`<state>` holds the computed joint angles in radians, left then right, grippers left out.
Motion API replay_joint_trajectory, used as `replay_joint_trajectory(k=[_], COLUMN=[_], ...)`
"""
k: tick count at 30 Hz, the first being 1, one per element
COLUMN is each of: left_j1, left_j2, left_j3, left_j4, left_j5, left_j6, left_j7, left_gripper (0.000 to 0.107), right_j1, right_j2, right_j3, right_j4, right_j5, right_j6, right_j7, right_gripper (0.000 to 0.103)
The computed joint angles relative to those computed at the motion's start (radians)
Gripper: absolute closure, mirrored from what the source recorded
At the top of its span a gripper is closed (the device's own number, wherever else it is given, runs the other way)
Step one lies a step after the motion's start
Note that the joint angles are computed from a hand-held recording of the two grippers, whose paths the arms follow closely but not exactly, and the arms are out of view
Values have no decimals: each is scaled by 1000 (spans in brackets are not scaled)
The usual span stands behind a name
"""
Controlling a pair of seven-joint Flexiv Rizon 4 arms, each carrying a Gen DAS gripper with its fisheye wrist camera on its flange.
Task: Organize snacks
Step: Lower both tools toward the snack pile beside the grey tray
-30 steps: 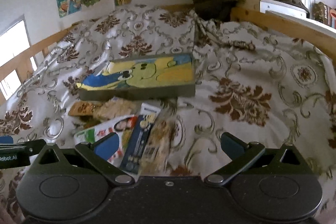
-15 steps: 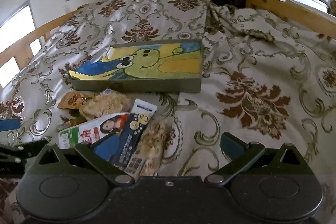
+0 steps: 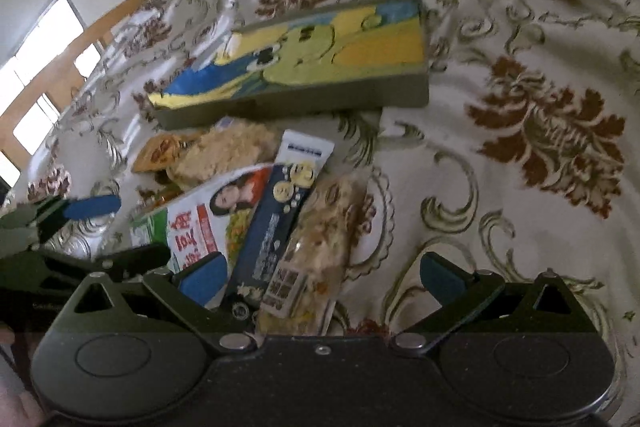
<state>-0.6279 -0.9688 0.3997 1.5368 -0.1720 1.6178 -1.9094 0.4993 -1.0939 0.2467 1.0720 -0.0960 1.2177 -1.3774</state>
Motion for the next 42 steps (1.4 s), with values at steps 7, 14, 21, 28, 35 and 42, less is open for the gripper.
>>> replay_joint_trajectory(k=[7, 14, 21, 28, 35, 42], left_j1=[108, 192, 244, 287, 235, 233], left_j2=[4, 13, 19, 26, 27, 40], left_j3=[-134, -252, -338, -409, -342, -354], left_j4=[-5, 24, 43, 67, 67, 74], left_j5=[9, -28, -39, -63, -115, -90], left_j6=[12, 72, 102, 130, 111, 105], left_j7=[51, 90, 169, 219, 205, 232], left_gripper=[4, 4, 5, 9, 9, 18], right_j1=[27, 47, 77, 95, 95, 65], right_j2=[-23, -35, -38, -27, -19, -23], right_j3=[-26, -51, -104, -159, -181, -120], right_j4=[-31, -41, -42, -19, 5, -4], right_j5=[-25, -58, -94, -137, -186, -161], right_j6=[-39, -64, -97, -82, -57, -49], right_j7=[-9, -9, 35, 114, 166, 131], right_gripper=[4, 9, 16, 20, 22, 26])
